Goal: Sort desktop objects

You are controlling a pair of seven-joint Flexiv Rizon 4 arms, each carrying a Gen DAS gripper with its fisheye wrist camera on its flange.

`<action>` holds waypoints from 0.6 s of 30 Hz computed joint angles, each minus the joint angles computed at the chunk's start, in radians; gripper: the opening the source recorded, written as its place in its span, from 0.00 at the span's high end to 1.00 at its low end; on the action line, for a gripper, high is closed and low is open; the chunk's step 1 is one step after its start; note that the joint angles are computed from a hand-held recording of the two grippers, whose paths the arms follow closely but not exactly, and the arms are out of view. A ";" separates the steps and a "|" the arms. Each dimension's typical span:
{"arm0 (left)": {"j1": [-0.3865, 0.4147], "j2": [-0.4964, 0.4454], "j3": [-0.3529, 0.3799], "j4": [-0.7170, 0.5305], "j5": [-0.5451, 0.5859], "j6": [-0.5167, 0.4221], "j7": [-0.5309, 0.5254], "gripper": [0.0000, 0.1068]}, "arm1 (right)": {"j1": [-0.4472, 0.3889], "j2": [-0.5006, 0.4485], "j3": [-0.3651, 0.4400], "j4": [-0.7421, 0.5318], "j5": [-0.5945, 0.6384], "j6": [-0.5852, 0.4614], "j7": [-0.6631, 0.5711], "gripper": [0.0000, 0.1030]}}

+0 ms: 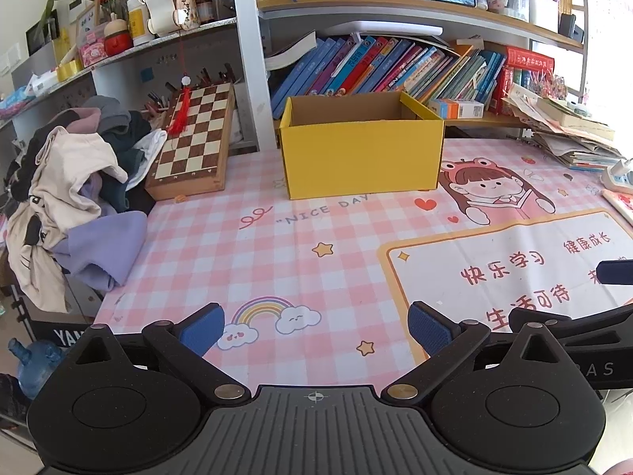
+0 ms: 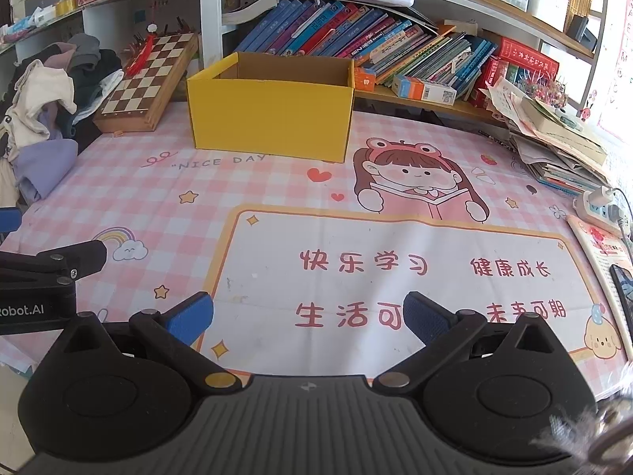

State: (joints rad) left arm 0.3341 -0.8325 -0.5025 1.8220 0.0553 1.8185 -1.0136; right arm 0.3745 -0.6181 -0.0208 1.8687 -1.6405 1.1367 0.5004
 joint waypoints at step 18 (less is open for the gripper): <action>0.000 0.003 -0.007 0.006 -0.022 -0.022 -0.012 0.04 | 0.020 -0.004 -0.006 -0.005 0.054 -0.011 -0.036 0.00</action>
State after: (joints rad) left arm 0.3338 -0.8299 -0.5097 1.8282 0.0334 1.7962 -1.0252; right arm 0.3949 -0.6221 -0.0271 1.8639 -1.5866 1.1259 0.4648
